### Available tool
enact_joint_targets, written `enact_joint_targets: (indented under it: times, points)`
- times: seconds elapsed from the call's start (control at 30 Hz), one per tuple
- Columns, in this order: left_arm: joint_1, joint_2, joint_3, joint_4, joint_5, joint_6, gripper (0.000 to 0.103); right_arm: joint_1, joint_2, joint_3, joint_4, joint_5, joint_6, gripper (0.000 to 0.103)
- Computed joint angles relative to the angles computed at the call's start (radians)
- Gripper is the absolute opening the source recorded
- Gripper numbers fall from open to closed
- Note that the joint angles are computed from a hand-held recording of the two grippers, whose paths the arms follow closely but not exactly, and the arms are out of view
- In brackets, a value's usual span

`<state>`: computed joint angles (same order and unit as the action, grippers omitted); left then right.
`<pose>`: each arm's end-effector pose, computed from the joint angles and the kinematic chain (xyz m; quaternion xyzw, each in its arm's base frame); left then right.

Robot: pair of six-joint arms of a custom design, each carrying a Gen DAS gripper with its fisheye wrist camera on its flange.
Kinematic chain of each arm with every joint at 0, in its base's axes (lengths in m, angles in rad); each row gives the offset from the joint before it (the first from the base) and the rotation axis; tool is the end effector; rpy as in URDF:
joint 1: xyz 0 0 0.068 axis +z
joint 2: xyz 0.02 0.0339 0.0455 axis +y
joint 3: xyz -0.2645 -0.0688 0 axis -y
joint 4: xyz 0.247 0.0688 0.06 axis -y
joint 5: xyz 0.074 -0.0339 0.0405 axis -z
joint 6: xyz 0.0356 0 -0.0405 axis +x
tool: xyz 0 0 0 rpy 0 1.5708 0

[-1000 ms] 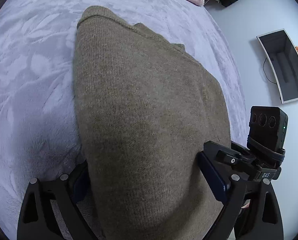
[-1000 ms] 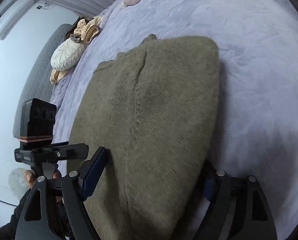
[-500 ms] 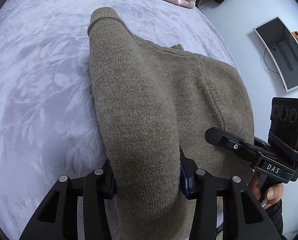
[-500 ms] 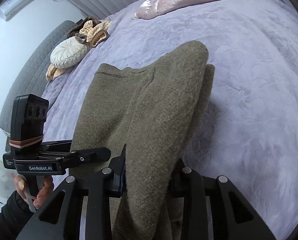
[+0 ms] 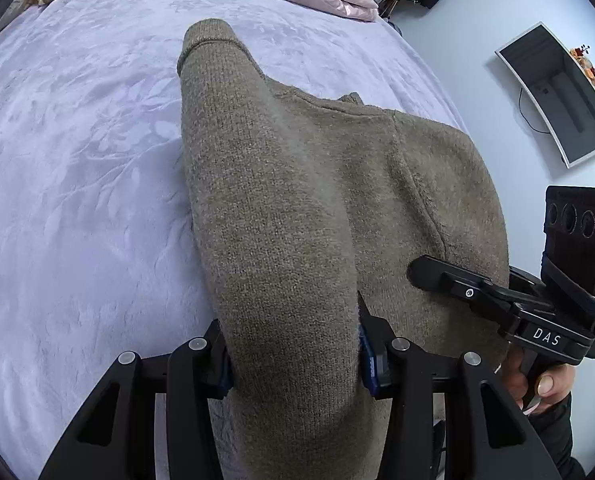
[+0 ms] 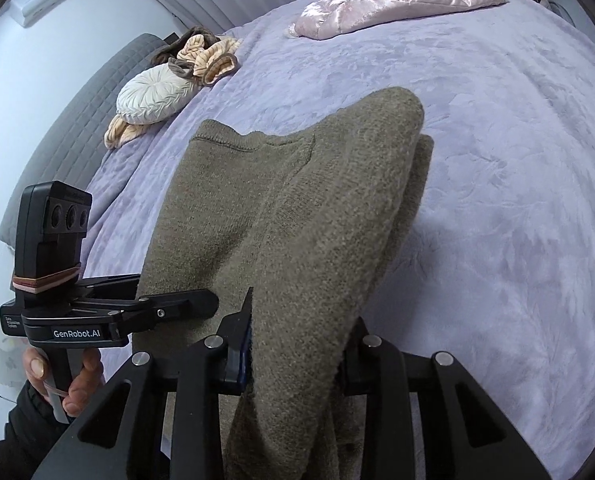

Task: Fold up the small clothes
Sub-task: 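Lift the sweater edge with both grippers and fold it over the stack, then open both grippers to release the sweater edge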

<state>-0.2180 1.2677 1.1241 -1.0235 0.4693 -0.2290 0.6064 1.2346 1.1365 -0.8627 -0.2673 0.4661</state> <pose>0.2266 -0.0667 0.2927 0.0414 0.9531 -0.2653 0.1396 0.1972 0.1482 0.3099 -0.1062 0.9402 0.2613 0.1909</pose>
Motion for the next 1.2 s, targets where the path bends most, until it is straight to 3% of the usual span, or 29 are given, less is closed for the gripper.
enact_joint_targets:
  times: [0.63,0.97,1.0,1.07,1.1,1.2]
  points:
    - [-0.029,-0.318,-0.174,-0.114,-0.088,-0.017,0.048,0.299,-0.124,-0.096,0.008,0.164,0.209,0.033]
    - [-0.055,-0.412,-0.306,-0.099,-0.09,-0.059,0.049,0.399,-0.163,-0.19,0.051,0.189,0.31,0.033]
    - [-0.054,-0.423,-0.325,-0.091,-0.097,-0.062,0.051,0.404,-0.167,-0.206,0.061,0.188,0.318,0.033]
    - [-0.08,-0.445,-0.343,-0.082,-0.163,-0.089,0.074,0.407,-0.174,-0.239,0.081,0.19,0.329,0.034]
    - [-0.095,-0.456,-0.345,-0.085,-0.208,-0.108,0.081,0.401,-0.179,-0.254,0.088,0.189,0.33,0.035]
    - [-0.085,-0.495,-0.336,-0.112,-0.268,-0.11,0.085,0.378,-0.182,-0.264,0.06,0.209,0.336,0.052]
